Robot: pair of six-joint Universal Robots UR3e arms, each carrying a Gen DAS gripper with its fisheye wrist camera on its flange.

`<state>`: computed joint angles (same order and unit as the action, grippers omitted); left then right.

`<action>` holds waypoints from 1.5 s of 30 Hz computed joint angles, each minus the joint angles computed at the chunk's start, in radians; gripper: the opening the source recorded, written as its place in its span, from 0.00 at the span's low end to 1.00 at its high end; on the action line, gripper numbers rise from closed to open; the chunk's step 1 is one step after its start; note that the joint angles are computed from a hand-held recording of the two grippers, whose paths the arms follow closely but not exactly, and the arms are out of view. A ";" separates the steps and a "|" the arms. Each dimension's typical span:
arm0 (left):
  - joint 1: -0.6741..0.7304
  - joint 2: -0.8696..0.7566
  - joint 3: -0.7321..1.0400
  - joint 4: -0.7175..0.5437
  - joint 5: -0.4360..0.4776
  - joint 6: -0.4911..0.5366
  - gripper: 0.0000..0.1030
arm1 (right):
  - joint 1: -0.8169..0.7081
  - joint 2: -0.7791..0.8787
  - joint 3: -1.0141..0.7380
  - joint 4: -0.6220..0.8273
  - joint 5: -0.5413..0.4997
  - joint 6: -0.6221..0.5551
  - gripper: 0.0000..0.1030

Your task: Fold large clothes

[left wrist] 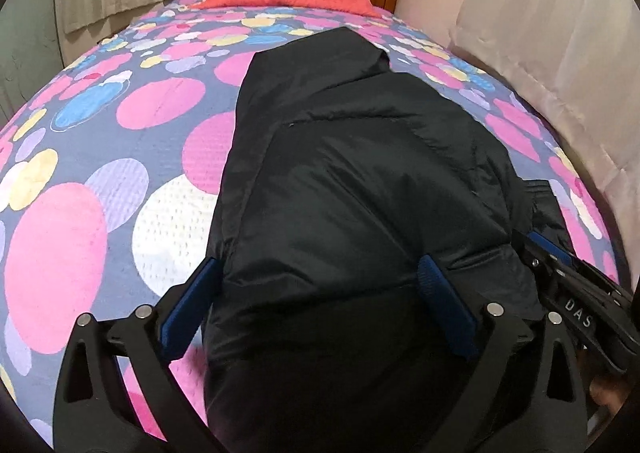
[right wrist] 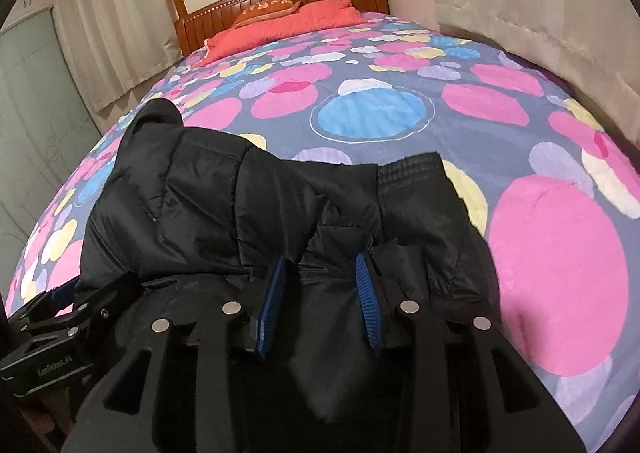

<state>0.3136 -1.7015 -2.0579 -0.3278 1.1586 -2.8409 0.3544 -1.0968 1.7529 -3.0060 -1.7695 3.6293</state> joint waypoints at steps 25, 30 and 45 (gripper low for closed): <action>-0.048 -0.113 -0.005 0.147 0.038 -0.022 0.98 | 0.047 0.118 -0.044 -0.082 -0.126 0.014 0.35; -0.040 -0.099 -0.001 0.117 0.025 -0.019 0.98 | 0.055 0.107 -0.061 -0.045 -0.143 0.012 0.35; 0.158 0.057 0.142 -0.404 -0.145 0.046 0.98 | 0.061 -0.122 0.082 0.014 -0.166 0.091 0.57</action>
<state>0.4716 -1.6444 -1.9162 -0.7316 1.0139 -2.7951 0.4156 -1.2188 1.8344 -2.9921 -1.9359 3.7203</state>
